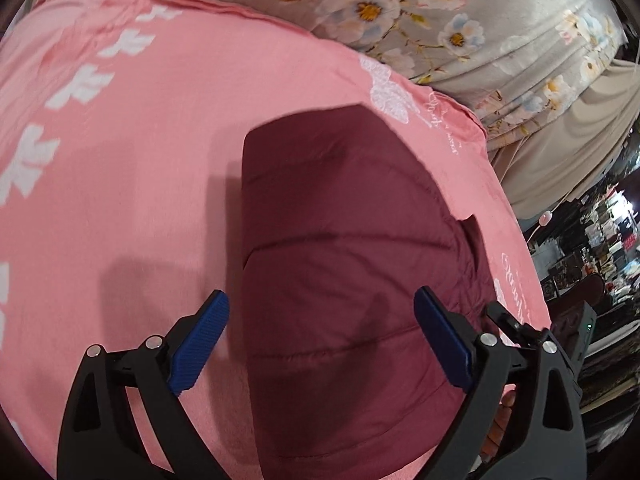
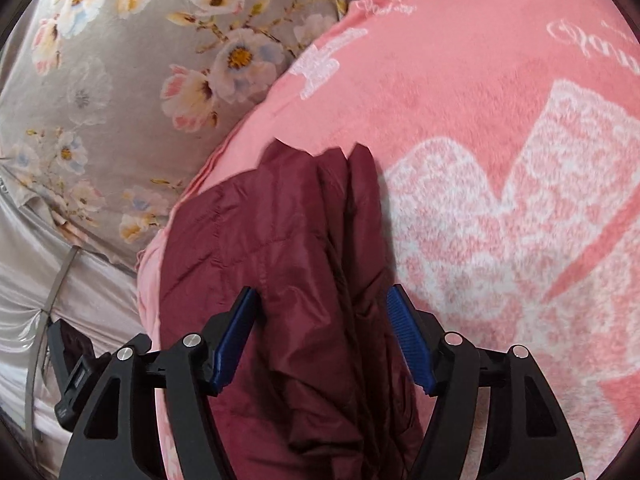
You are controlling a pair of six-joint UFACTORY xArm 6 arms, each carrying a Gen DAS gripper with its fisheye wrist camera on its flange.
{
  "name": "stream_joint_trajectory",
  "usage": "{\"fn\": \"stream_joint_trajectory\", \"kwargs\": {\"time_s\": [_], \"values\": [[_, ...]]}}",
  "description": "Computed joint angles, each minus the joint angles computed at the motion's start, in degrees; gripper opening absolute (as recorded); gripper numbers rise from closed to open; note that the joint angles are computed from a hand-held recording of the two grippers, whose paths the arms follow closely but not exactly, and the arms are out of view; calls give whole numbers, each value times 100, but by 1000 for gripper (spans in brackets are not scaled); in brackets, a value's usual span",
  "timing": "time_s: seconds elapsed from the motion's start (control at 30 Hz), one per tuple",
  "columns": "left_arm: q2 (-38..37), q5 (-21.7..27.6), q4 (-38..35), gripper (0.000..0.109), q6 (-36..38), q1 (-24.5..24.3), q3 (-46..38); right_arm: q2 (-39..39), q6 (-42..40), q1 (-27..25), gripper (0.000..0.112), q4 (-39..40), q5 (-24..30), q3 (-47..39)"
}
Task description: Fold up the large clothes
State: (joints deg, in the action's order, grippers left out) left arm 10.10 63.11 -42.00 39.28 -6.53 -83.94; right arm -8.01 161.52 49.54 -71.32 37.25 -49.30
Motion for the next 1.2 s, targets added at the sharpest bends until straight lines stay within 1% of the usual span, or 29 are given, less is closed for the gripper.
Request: {"fn": "stream_joint_trajectory", "kwargs": {"time_s": [0.13, 0.27, 0.33, 0.43, 0.57, 0.6, 0.63, 0.7, 0.8, 0.87, 0.9, 0.97, 1.03, 1.07, 1.1, 1.2], "values": [[42, 82, -4, 91, -33, 11, 167, 178, 333, -94, 67, -278, -253, -31], [140, 164, -112, 93, -52, -32, 210, 246, 414, -109, 67, -470, -286, -50], [178, 131, -130, 96, -73, -81, 236, 307, 466, -137, 67, -618, -329, -92], [196, 94, -159, 97, -80, -147, 292, 374, 455, -165, 66, -751, -363, -142], [100, -64, -102, 96, -56, -227, 409, 453, 599, -245, 54, -1002, -530, -197], [44, -142, -51, 96, -63, -262, 466, 451, 676, -244, 49, -1059, -550, -194], [-19, -220, 11, 93, -72, -298, 522, 431, 761, -263, 46, -1147, -595, -179], [-120, -319, 178, 89, -126, -362, 580, 393, 766, -236, 32, -1175, -564, -190], [-265, -358, 337, 80, -41, -441, 618, 279, 438, -101, 22, -957, -343, -231], [-384, -345, 368, 68, 101, -452, 635, 175, 196, 24, 20, -777, -112, -290], [-427, -317, 345, 64, 161, -456, 629, 143, 47, 83, 19, -664, 12, -336], [-533, -112, 186, 54, 333, -405, 576, 40, -356, 270, 19, -380, 413, -463], [-620, 157, -5, 49, 483, -342, 486, -40, -632, 430, 19, -228, 776, -582], [-668, 210, -64, 48, 539, -329, 480, -93, -802, 539, 18, -154, 1014, -658], [-730, 262, -133, 47, 608, -324, 461, -153, -1028, 705, 19, -71, 1374, -775], [-952, 386, -402, 46, 900, -284, 429, -205, -1504, 1030, 18, 12, 2136, -1117]]}}
